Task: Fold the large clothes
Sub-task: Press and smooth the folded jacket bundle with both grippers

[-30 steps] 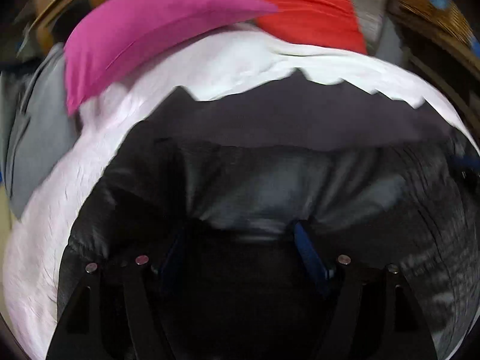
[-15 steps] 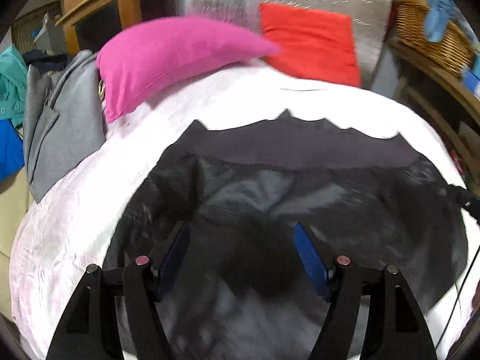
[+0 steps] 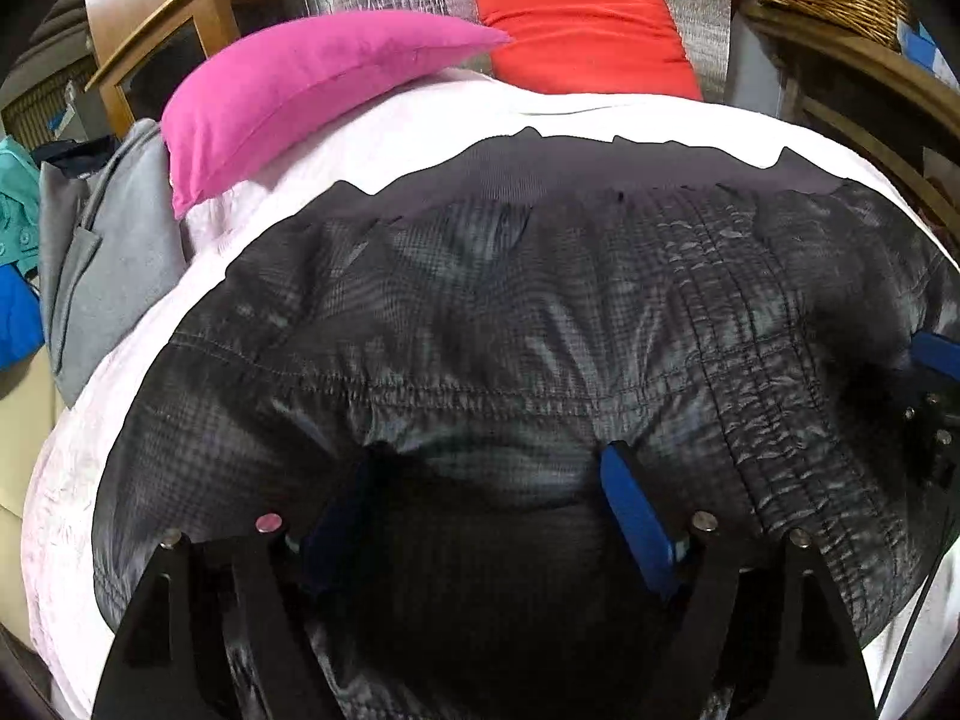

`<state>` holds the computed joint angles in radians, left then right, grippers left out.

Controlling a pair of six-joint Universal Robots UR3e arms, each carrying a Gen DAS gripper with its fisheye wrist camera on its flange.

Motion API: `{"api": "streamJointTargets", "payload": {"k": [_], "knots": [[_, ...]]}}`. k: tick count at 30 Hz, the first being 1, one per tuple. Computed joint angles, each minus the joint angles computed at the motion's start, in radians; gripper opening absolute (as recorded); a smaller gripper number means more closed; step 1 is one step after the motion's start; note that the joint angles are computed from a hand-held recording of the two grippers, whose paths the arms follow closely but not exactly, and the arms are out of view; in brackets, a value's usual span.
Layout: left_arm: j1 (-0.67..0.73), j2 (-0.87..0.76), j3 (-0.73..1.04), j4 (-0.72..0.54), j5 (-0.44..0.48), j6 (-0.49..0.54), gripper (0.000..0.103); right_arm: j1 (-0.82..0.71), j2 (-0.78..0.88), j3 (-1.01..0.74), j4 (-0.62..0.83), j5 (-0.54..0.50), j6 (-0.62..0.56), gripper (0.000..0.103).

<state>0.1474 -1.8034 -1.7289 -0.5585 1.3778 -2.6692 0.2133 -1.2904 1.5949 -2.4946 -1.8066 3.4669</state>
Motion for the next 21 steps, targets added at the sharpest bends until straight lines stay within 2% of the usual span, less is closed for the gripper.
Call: {"api": "streamJointTargets", "payload": {"k": [4, 8, 11, 13, 17, 21], "knots": [[0.064, 0.044, 0.063, -0.171, -0.07, 0.019, 0.081, -0.042, -0.08, 0.007, 0.075, 0.077, 0.027, 0.073], [0.227, 0.187, -0.031, -0.173, -0.214, 0.021, 0.081, -0.026, -0.261, 0.144, 0.055, 0.043, 0.047, 0.074], [0.351, 0.271, -0.092, -0.2, -0.305, 0.049, 0.081, -0.044, -0.335, 0.211, 0.047, 0.053, 0.05, 0.074], [0.388, 0.285, -0.126, -0.184, -0.303, 0.061, 0.081, -0.074, -0.357, 0.248, 0.037, 0.075, 0.059, 0.074], [0.363, 0.18, -0.115, -0.146, -0.211, 0.064, 0.081, -0.128, -0.359, 0.32, -0.007, 0.128, 0.063, 0.074], [0.359, 0.172, -0.179, -0.037, -0.208, 0.081, 0.082, -0.158, -0.327, 0.33, -0.056, 0.166, 0.049, 0.075]]}}
